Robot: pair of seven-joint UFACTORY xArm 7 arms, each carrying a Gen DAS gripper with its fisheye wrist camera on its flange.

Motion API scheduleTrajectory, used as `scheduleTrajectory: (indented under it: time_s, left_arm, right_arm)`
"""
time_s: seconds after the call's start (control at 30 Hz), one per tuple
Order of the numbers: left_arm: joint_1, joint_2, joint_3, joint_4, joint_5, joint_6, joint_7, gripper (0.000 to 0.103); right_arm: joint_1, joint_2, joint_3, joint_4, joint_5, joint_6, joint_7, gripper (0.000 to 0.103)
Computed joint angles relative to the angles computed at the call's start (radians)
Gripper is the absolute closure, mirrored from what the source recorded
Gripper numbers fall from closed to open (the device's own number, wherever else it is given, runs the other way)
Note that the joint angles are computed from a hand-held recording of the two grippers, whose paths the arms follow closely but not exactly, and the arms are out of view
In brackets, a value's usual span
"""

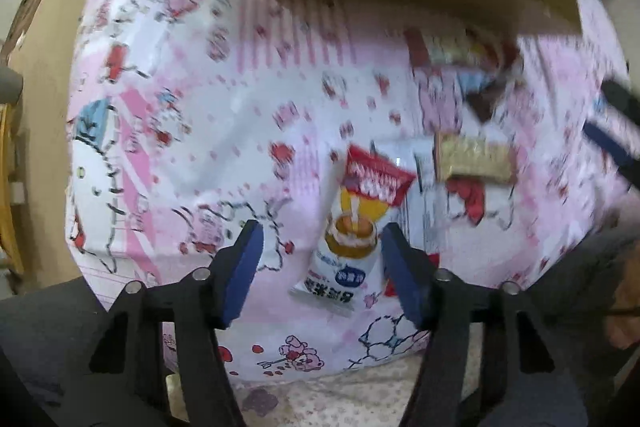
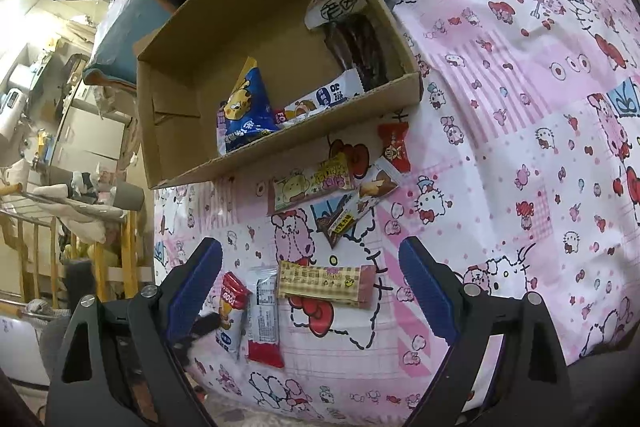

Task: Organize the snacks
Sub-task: 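Grasp the FOOD rice cake packet with the left tool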

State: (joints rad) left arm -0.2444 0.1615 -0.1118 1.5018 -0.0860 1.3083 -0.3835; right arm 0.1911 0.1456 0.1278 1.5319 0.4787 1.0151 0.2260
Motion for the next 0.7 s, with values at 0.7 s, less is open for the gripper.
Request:
scheduleTrajectory:
  time_s: [0.7]
  left_arm:
    - [-0.005, -0.049, 0.016, 0.022, 0.101, -0.065, -0.134, 0.077]
  right_arm:
    - [0.031, 0.092, 0.015, 0.060, -0.075, 0.157, 0.076, 0.002]
